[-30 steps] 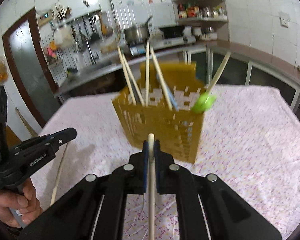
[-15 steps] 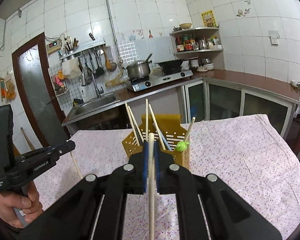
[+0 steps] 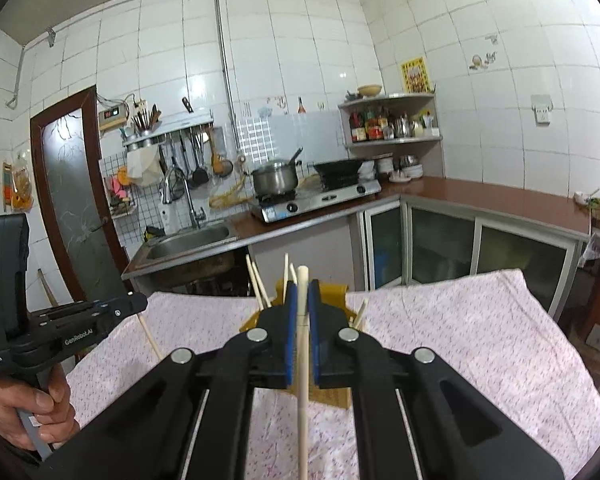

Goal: Organize utensils
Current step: 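Lift and carry the chopstick with the left tool while the right tool carries its chopstick to the caddy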

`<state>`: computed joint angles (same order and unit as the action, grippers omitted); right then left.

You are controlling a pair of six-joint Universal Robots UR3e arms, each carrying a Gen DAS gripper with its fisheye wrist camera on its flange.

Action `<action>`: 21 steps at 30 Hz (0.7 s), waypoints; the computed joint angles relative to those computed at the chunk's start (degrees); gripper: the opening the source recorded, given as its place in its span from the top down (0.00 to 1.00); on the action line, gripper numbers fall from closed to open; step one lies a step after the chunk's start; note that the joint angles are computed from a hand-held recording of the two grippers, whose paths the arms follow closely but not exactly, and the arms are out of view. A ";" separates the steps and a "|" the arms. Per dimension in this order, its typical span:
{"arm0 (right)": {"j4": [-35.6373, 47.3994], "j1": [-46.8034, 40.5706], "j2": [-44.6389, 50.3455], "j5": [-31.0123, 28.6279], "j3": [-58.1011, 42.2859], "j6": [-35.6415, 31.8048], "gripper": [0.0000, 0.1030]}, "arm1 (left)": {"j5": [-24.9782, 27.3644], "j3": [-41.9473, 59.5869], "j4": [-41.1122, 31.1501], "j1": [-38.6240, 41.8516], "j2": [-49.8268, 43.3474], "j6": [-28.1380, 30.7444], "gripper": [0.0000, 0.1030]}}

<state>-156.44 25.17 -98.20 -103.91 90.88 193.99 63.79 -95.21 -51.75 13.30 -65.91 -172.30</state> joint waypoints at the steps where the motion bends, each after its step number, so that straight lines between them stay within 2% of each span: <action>1: -0.20 -0.15 0.36 -0.10 -0.93 -0.50 0.94 | 0.05 0.95 -0.11 -0.25 -0.53 -0.02 0.97; 6: -0.67 -2.04 4.21 0.53 -8.72 -2.88 0.94 | 1.51 8.81 -0.86 -2.69 -5.61 -0.36 0.97; 9: -0.69 -3.20 7.94 0.78 -15.05 -4.16 0.94 | 3.32 16.87 -1.88 -5.03 -11.06 -0.74 0.97; 16: 2.24 -6.14 19.79 0.84 -33.68 -4.39 0.94 | 7.29 43.31 -7.45 -10.81 -27.56 -2.37 0.97; 21: 5.37 -5.67 30.04 -1.32 -48.46 -7.09 0.94 | 8.87 60.32 -12.12 -13.55 -37.89 -3.24 0.97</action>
<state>-151.07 19.50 -68.16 -105.23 42.41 186.90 72.67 -34.89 -63.87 -0.24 -103.79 -175.54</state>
